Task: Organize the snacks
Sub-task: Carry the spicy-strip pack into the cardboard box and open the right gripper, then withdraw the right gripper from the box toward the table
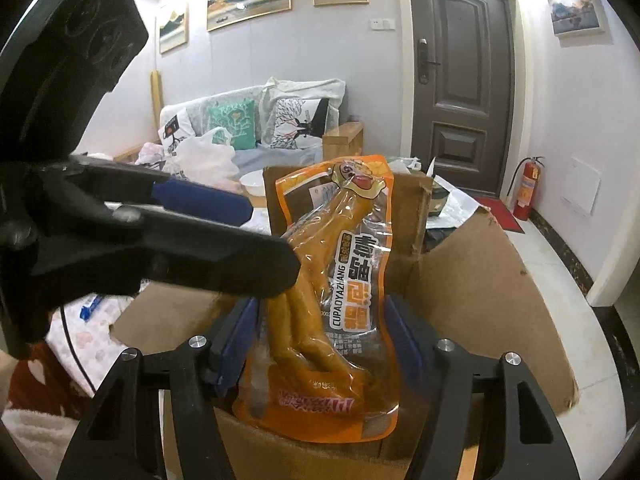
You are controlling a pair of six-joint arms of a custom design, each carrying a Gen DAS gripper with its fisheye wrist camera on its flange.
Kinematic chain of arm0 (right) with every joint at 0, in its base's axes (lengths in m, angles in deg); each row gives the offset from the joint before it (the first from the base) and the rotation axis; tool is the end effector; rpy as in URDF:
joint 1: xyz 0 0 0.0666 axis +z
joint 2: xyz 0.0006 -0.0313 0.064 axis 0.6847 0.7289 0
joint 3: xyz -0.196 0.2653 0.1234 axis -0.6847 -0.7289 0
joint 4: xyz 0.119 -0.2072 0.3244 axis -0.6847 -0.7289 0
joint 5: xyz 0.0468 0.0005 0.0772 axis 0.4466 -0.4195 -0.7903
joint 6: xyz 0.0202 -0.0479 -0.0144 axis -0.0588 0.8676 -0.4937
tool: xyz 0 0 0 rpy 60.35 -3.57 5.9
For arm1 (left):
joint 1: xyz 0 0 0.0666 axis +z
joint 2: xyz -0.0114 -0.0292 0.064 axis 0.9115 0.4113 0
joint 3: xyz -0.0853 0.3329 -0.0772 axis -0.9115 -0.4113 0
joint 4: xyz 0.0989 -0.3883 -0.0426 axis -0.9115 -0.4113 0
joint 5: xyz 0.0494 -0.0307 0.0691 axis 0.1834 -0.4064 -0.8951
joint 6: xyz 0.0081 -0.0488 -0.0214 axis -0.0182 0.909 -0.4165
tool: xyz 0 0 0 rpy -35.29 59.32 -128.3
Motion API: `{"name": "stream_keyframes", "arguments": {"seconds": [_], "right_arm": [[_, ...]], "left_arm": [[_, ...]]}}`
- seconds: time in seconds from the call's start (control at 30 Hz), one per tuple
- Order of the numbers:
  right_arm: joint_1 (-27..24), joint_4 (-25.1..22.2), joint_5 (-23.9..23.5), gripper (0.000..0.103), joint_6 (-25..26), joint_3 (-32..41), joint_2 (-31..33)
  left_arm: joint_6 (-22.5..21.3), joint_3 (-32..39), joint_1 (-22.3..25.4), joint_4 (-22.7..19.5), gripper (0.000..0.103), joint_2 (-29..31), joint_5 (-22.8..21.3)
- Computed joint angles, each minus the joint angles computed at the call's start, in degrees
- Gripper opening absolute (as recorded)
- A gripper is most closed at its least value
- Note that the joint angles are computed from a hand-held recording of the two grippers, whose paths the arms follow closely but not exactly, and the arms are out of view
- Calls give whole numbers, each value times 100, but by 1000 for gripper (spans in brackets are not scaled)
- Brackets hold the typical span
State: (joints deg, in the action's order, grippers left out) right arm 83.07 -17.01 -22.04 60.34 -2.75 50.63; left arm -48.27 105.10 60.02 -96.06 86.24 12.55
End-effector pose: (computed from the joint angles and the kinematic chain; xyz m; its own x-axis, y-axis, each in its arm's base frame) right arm 0.3125 0.2490 0.4111 -0.4814 -0.2022 -0.8529 -0.3905 0.9206 0.0022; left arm 0.3716 -0.0571 0.4702 -0.5852 0.3348 -0.7386 0.6603 0.7255 -0.1942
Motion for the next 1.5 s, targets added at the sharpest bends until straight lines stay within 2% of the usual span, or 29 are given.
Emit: {"name": "stream_keyframes", "arguments": {"seconds": [0.27, 0.47, 0.67, 0.8, 0.97, 1.2, 1.33, 1.5], "right_arm": [[-18, -279, 75, 63, -39, 238, 336], [84, -246, 222, 71, -80, 136, 104], [148, -329, 234, 71, -189, 110, -22], [328, -365, 236, 71, -174, 155, -70], [747, -278, 264, 71, -61, 442, 64], [1436, -189, 105, 71, -11, 1001, 691], [1777, -290, -13, 71, -29, 1473, 1325], [2002, -517, -250, 71, -139, 2100, 2159]], "left_arm": [[-20, -14, 111, -3, 73, 35, 86], [-28, -16, 140, -8, 73, 56, 125], [-52, -55, 252, -53, 73, -21, 237], [-113, -125, 553, -153, 73, -227, 374], [-362, -266, 1279, -375, 73, -591, 510], [-1085, -444, 2810, -803, 73, -931, 901], [-1647, -562, 3810, -1076, 73, -845, 1186], [-2179, -725, 4642, -1291, 73, -502, 1328]]}}
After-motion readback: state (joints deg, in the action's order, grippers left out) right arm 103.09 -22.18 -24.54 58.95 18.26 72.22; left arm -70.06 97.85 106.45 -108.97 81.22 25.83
